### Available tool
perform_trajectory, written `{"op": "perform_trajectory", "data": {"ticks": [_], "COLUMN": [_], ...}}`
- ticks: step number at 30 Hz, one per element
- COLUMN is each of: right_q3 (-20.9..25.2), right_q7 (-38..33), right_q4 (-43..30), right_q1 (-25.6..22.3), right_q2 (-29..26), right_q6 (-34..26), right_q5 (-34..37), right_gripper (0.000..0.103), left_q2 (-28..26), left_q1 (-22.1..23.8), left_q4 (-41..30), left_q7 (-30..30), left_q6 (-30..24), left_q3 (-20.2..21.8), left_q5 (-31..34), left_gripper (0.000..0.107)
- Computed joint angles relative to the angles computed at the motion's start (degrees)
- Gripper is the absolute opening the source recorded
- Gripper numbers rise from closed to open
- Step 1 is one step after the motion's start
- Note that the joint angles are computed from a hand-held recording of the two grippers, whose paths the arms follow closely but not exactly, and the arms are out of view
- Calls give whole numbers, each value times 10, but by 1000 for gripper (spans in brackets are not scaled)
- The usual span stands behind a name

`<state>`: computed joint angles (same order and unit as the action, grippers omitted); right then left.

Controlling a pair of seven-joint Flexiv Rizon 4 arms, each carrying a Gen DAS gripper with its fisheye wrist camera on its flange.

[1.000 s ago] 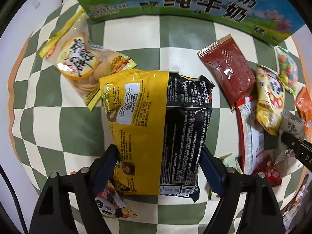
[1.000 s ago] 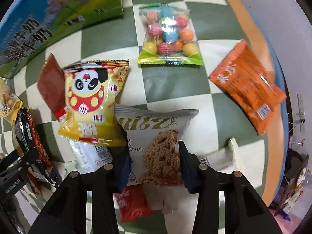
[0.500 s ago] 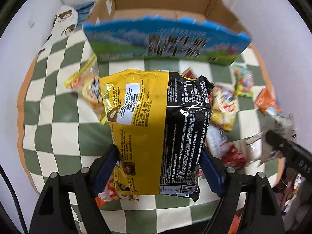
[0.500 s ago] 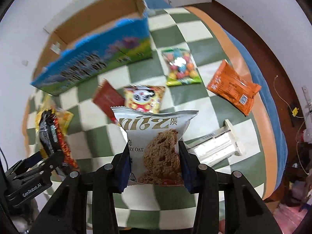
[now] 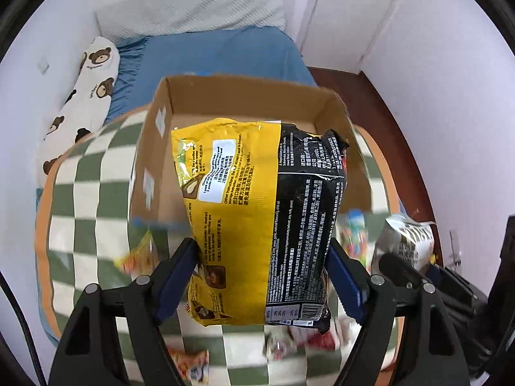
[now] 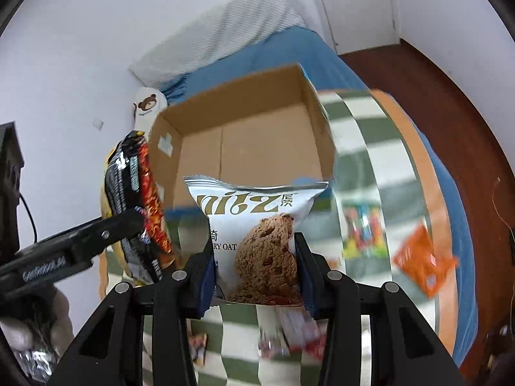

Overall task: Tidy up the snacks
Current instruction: 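Carry the noodle pack and cookie bag into the cardboard box with both tools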

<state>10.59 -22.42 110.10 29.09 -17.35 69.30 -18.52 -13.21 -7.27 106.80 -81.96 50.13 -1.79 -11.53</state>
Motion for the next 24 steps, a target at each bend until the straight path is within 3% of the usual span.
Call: {"op": "perform_trajectory", "data": {"ticks": [8,14,18,24], "right_q3": [6,4,3,-5], "right_q7": [-149,-236,-273,-319], "right_q4": [-214,-403,-512,-628], "right_q1": [-37,-41,-38,-31], "right_q2": [-158,-291,-367,-446], "right_q6": [-68,-159,-225,-296], "right_q5": [52,93,117,142], "right_gripper": [46,46,46,46], "left_q2": [-189,-312,-365,-400], "left_q1": [10,10,6,-4], "left_q4": [-238,-388,-456,-502], "left_q7": [-46,-69,-72,-74], "left_q6": [-124,-214,-256,-282], "left_q3": [2,10,14,24], "left_q5": [23,33,44,69], "left_gripper": [78,78,78,78]}}
